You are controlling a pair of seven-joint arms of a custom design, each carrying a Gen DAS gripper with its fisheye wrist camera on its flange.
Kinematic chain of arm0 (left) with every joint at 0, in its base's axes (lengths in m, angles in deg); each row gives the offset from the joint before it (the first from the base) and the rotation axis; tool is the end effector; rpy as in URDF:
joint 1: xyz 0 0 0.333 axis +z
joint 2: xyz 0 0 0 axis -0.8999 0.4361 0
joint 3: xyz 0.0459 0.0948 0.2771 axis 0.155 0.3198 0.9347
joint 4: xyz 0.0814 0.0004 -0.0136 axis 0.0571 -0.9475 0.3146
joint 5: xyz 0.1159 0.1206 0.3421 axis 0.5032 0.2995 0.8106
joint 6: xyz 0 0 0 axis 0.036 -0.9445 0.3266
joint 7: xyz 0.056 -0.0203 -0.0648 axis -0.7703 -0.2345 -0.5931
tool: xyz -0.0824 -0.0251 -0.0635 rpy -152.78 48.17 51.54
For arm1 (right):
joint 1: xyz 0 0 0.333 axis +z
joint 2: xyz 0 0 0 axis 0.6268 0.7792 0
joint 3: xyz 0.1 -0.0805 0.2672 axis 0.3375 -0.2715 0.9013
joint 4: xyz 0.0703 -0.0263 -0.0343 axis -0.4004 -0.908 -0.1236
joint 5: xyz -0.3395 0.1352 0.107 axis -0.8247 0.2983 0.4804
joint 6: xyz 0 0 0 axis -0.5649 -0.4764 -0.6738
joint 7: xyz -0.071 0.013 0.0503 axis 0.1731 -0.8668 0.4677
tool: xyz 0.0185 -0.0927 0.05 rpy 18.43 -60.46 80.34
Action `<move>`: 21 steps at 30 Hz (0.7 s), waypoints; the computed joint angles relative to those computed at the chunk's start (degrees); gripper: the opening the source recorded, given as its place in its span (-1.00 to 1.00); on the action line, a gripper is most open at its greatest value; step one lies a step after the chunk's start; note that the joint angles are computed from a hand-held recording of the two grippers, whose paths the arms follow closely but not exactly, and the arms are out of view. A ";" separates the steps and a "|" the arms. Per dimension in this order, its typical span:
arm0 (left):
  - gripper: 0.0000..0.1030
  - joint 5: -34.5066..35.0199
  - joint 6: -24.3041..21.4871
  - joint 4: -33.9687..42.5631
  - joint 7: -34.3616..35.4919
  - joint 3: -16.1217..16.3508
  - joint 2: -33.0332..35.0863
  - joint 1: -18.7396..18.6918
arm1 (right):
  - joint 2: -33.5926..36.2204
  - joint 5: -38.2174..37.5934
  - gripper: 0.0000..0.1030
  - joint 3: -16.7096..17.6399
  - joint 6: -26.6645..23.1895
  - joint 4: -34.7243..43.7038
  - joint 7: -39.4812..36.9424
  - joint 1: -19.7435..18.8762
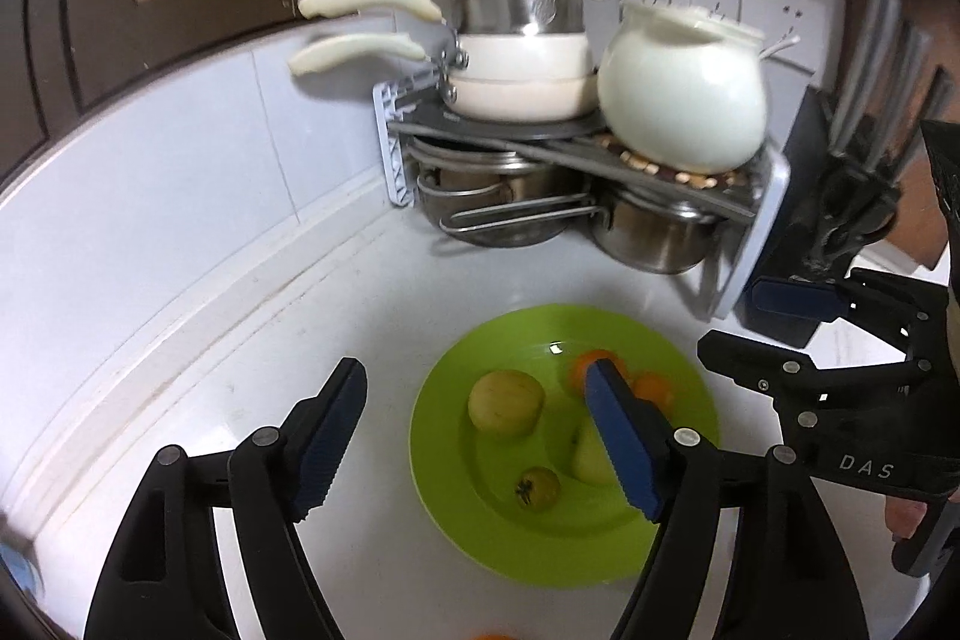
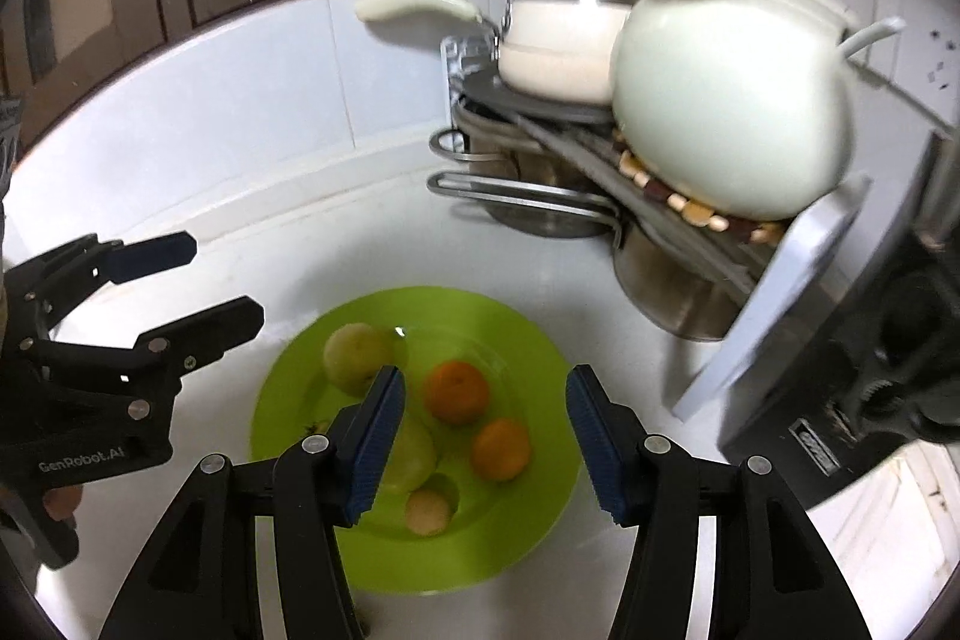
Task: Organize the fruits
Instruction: 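Lower both fruits onto the plate and open both grippers, then withdraw both grippers from the plate toward the remaining fruits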
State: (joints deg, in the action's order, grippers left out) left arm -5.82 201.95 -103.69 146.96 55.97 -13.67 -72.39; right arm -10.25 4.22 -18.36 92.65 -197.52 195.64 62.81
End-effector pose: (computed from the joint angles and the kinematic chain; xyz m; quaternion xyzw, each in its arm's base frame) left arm 0.5721 -0.1352 0.4258 -0.5359 0.7326 -0.3266 0.2635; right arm 0.5684 0.2822 0.4127 -0.7139 0.5750 -0.2328 0.3249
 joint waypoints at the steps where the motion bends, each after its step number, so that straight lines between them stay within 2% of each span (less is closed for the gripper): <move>1: 0.49 -3.00 0.48 -1.10 2.63 -2.70 -1.12 2.26 | -1.27 -2.98 0.18 -2.02 0.32 -0.99 3.63 1.95; 4: 0.50 -12.00 1.26 -3.37 10.31 -7.32 -3.84 5.56 | -3.91 -12.27 0.22 -4.65 0.44 -2.60 13.26 4.79; 6: 0.51 -20.91 1.47 -4.75 17.73 -8.70 -5.94 5.77 | -5.80 -18.32 0.22 -5.07 0.20 -3.75 19.39 5.57; 8: 0.53 -29.19 1.73 -5.77 24.73 -8.12 -7.65 4.14 | -7.11 -22.39 0.22 -4.48 -0.35 -4.51 23.78 5.51; 10: 0.55 -35.21 2.28 -7.16 29.71 -6.24 -9.59 1.55 | -8.67 -26.50 0.22 -3.61 -0.95 -5.59 28.43 5.27; 14: 0.60 -38.64 4.53 -10.91 32.75 -1.80 -12.98 -3.58 | -10.71 -32.96 0.26 -0.95 -2.02 -7.19 36.27 4.20; 18: 0.61 -40.86 6.18 -14.56 35.37 6.36 -16.25 -12.17 | -12.24 -37.67 0.26 2.20 -3.10 -8.65 42.56 2.67; 19: 0.61 -40.42 6.38 -15.27 35.03 7.12 -16.80 -12.89 | -12.35 -38.22 0.26 3.03 -3.54 -8.76 43.24 2.20; 21: 0.61 -40.02 7.32 -16.78 35.19 11.02 -17.85 -16.81 | -13.09 -39.33 0.26 4.75 -4.44 -9.55 44.76 1.33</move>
